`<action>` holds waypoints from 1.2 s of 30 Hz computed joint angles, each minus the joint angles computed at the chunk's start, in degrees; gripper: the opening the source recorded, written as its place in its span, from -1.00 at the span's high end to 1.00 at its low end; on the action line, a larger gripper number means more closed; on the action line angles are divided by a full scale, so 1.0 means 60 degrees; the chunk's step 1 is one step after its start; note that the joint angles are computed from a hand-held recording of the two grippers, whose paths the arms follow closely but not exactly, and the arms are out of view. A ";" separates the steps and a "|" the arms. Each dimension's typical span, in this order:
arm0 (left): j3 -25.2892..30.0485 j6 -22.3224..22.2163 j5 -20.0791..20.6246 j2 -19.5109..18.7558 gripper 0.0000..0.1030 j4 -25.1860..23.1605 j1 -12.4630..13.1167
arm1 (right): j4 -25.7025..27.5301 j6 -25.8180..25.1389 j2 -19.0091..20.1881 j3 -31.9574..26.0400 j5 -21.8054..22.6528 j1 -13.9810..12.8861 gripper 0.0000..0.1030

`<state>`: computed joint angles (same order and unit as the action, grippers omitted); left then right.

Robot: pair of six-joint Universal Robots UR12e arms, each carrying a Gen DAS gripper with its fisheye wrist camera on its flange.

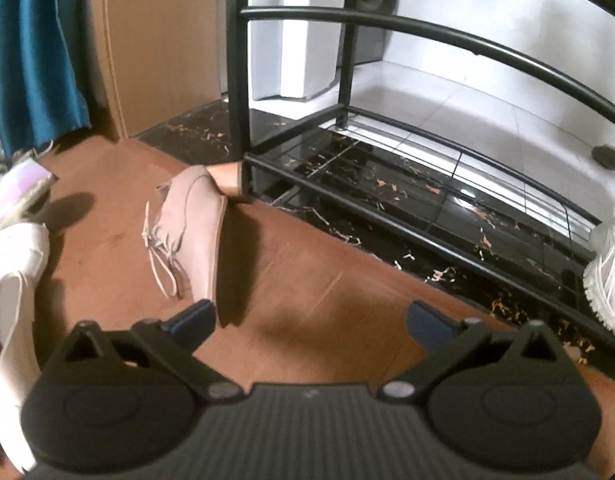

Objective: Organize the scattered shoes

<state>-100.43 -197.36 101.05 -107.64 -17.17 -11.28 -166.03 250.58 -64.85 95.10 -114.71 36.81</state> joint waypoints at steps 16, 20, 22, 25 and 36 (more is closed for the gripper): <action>0.0173 -0.0842 0.0537 -0.0068 -0.98 -0.0786 -0.0017 | 0.0196 -0.3980 0.0484 -0.0790 0.0463 0.0281 -1.00; 0.0191 -0.0789 0.0724 -0.0134 -0.98 -0.0613 -0.0045 | 0.0225 -0.4452 0.0526 -0.0877 0.0397 0.0345 -1.00; 0.0350 -0.0972 0.0879 -0.0273 -0.98 -0.0637 -0.0019 | 0.0232 -0.4294 0.0509 -0.0862 0.0324 0.0354 -1.00; 0.0760 -0.1537 0.1465 -0.0535 -0.98 -0.0736 0.0027 | 0.0231 -0.3627 0.0435 -0.0762 0.0028 0.0344 -1.00; 0.2307 -0.2077 0.0510 -0.1376 -0.98 -0.2398 0.1031 | -0.1132 -0.3549 0.0462 -0.0690 0.0377 0.0366 -1.00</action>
